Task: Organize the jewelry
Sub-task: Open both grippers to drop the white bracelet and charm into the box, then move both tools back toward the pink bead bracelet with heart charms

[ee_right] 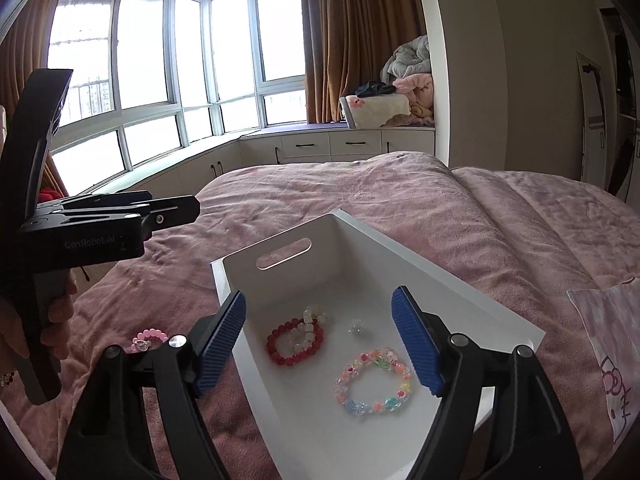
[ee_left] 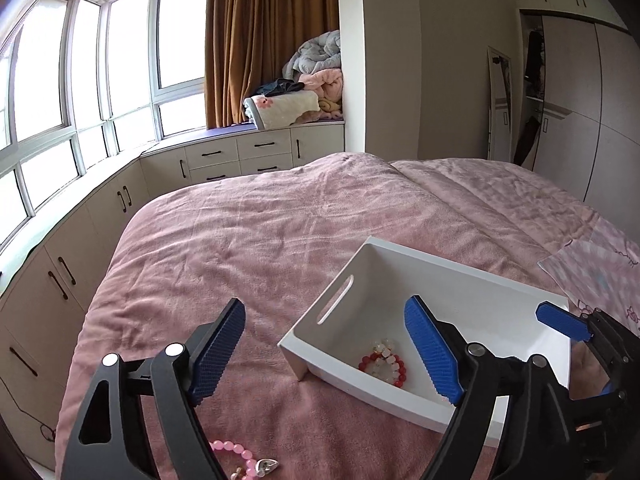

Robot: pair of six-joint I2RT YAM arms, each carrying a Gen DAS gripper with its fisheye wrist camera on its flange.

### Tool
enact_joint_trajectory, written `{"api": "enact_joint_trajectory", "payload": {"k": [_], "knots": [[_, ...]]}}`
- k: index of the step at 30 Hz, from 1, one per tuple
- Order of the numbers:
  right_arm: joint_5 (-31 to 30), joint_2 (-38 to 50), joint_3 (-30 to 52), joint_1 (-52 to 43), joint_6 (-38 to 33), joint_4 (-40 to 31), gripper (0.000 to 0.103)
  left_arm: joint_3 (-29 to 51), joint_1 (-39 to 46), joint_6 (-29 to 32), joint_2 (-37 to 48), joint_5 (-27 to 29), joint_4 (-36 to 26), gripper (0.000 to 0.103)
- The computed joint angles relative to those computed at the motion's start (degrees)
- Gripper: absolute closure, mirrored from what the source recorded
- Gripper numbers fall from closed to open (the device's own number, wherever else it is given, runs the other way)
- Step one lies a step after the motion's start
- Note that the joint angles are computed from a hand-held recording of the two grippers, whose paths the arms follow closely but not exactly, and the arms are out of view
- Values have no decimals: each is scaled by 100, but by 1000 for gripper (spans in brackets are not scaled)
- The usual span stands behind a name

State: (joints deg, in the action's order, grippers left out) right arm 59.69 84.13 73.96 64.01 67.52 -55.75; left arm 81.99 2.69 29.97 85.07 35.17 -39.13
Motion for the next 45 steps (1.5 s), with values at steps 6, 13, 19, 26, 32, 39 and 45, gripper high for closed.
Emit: {"api": "enact_joint_trajectory", "payload": {"k": [6, 13, 19, 26, 32, 39, 45], "knots": [[162, 417, 271, 279, -1017, 776, 22, 470, 1217, 508, 346, 431, -266, 13], [-144, 1098, 791, 548, -2329, 1859, 8, 677, 2381, 1323, 825, 773, -408, 13], [-873, 1905, 1473, 391, -2346, 1744, 5, 340, 2979, 1872, 1122, 978, -360, 10], [-1703, 2328, 1584, 47, -2495, 2092, 5, 124, 3087, 1869, 1747, 828, -175, 5], [-2412, 2703, 1533, -356, -2723, 2433, 5, -71, 2925, 2063, 2086, 857, 521, 5], [-2785, 3243, 1890, -712, -3080, 2503, 30, 48, 2628, 2445, 2520, 936, 350, 12], [-3188, 3557, 1917, -949, -3232, 2608, 42, 256, 2411, 2701, 2870, 795, 41, 32]]}}
